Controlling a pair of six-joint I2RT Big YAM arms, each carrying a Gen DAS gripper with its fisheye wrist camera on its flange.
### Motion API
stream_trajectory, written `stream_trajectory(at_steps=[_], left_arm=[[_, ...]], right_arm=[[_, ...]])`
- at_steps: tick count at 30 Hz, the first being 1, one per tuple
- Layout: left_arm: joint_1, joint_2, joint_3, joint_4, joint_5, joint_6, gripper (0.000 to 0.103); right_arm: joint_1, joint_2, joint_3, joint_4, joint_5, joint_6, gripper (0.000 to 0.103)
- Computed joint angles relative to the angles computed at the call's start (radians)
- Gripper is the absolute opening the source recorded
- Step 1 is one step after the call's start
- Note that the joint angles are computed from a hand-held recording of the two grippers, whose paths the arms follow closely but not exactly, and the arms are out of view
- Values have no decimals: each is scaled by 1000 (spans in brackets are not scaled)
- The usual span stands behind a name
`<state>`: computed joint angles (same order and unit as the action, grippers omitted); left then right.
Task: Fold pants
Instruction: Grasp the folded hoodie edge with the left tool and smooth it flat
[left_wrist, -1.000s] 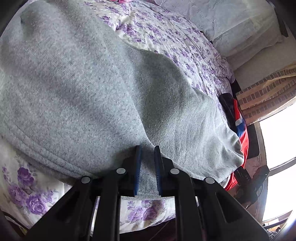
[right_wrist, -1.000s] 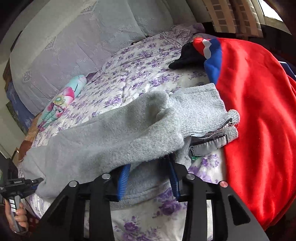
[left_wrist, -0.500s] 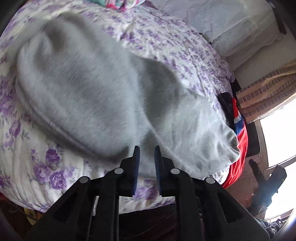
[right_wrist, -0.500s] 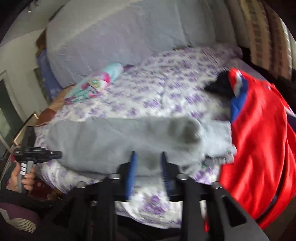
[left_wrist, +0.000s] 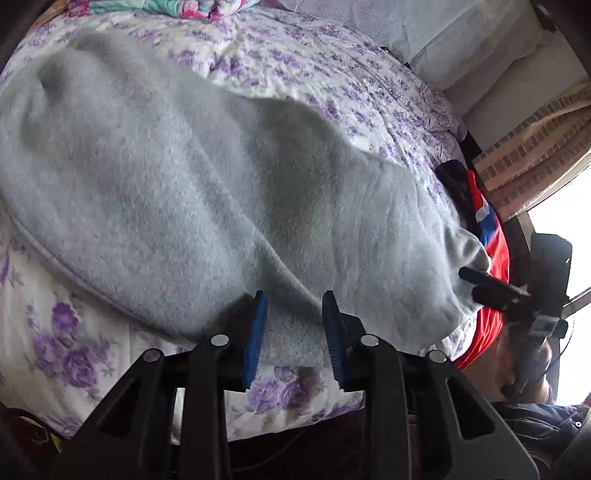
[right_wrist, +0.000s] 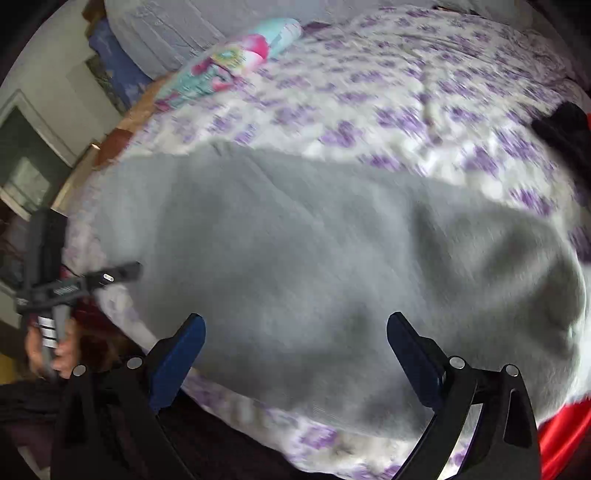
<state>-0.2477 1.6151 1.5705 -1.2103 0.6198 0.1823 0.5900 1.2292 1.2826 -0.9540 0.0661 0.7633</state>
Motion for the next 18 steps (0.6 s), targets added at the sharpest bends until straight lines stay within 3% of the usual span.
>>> stream_trajectory(at_steps=[2, 4, 6, 9, 12, 16, 18], left_arm=[[-8, -18, 17, 48, -18, -1, 43], [-22, -19, 37, 91, -46, -14, 53], [-32, 1, 58, 117, -112, -31, 55], [-41, 37, 79, 102, -192, -24, 55], [-27, 40, 69, 99, -198, 17, 55], [-27, 29, 38, 119, -209, 61, 55], [-34, 27, 31, 124, -227, 74, 55]], right_arm=[[-60, 79, 122, 27, -142, -91, 99], [-139, 202, 256, 28, -326, -108, 99], [-201, 360, 410, -27, -471, -119, 99], [-240, 549, 585, -145, -583, -106, 98], [-247, 662, 676, -216, -661, -125, 87], [-241, 718, 670, -143, -799, -42, 80], [-233, 721, 651, -80, -804, -14, 64]])
